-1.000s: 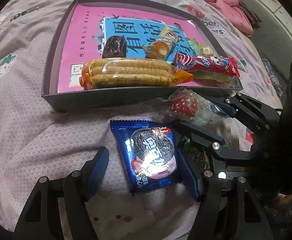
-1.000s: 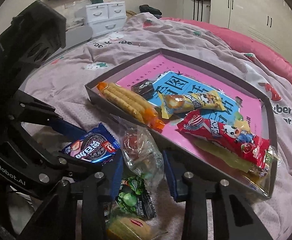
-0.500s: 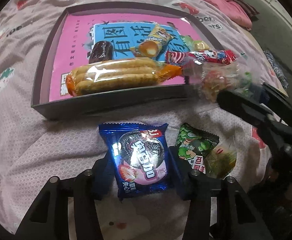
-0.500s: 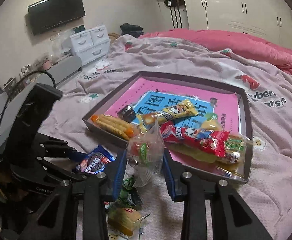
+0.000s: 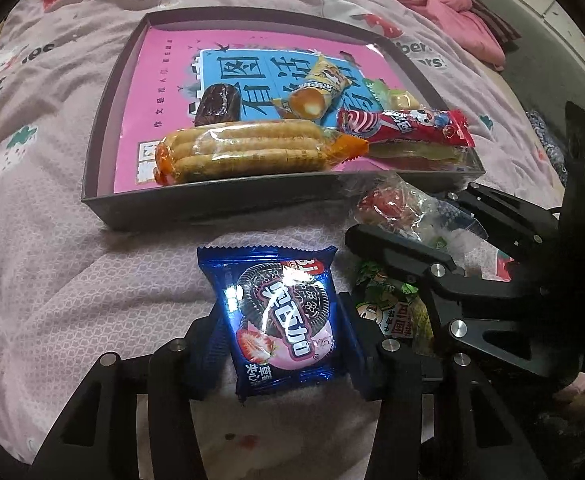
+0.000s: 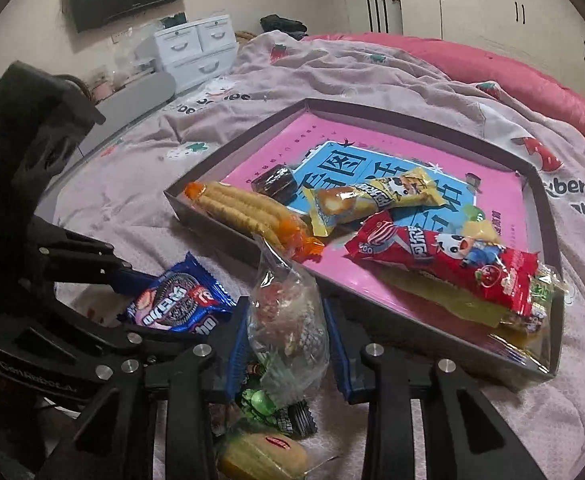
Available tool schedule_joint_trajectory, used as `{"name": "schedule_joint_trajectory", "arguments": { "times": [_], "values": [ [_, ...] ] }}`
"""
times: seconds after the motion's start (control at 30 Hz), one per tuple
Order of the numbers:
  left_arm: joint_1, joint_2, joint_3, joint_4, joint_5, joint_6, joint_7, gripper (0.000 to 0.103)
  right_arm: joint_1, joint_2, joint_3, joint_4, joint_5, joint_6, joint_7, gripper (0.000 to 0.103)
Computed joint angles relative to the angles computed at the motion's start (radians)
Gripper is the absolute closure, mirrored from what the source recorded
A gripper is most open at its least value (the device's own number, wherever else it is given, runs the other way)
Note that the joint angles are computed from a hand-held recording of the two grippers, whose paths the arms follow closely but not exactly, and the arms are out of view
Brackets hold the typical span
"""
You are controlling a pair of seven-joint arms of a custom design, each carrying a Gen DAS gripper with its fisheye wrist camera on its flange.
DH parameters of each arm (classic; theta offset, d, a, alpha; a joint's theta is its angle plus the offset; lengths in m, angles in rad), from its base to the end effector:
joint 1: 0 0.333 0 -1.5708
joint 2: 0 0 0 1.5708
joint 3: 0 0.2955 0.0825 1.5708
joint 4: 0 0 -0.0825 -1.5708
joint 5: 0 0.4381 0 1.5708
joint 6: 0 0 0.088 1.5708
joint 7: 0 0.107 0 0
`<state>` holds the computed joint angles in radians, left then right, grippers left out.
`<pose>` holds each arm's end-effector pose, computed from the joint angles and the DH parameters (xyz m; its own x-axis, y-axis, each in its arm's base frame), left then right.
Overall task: Organize snacks
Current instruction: 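Carry the Oreo pack over the tray with the left tool while the right tool carries the candy bag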
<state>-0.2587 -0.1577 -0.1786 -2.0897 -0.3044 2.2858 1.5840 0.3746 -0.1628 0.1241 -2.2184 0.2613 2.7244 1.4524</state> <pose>0.5343 -0.2608 0.4895 -0.3207 -0.9138 0.2491 -0.9166 0.2332 -0.3247 0.5258 0.2776 0.4757 0.4469 -0.8840 -0.1371 -0.7369 -0.2768 -0.6168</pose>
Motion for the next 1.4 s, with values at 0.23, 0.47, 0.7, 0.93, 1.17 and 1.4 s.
{"name": "schedule_joint_trajectory", "arguments": {
  "times": [0.23,0.47,0.7,0.93,1.17,1.4],
  "values": [
    [-0.003,-0.051,0.013,-0.022,-0.031,0.019,0.017,0.051,0.014,-0.083,-0.020,-0.059,0.110,0.051,-0.031,0.069],
    [-0.013,-0.096,0.026,-0.029,-0.042,0.058,0.018,0.051,0.048,-0.168,-0.052,-0.120,0.211,0.153,-0.068,0.069],
    [-0.019,-0.118,0.029,-0.027,-0.013,0.116,-0.004,0.051,0.045,-0.191,-0.060,-0.136,0.240,0.216,-0.052,0.069],
    [-0.021,-0.110,0.031,-0.005,0.023,0.168,-0.021,0.051,0.042,-0.196,-0.060,-0.143,0.234,0.272,-0.034,0.069],
    [-0.018,-0.081,0.026,0.031,0.052,0.209,-0.041,0.051,0.044,-0.186,-0.065,-0.138,0.230,0.307,-0.022,0.069],
    [-0.014,-0.048,0.019,0.066,0.065,0.230,-0.046,0.051,0.045,-0.174,-0.070,-0.131,0.228,0.335,-0.013,0.069]
  ]
}}
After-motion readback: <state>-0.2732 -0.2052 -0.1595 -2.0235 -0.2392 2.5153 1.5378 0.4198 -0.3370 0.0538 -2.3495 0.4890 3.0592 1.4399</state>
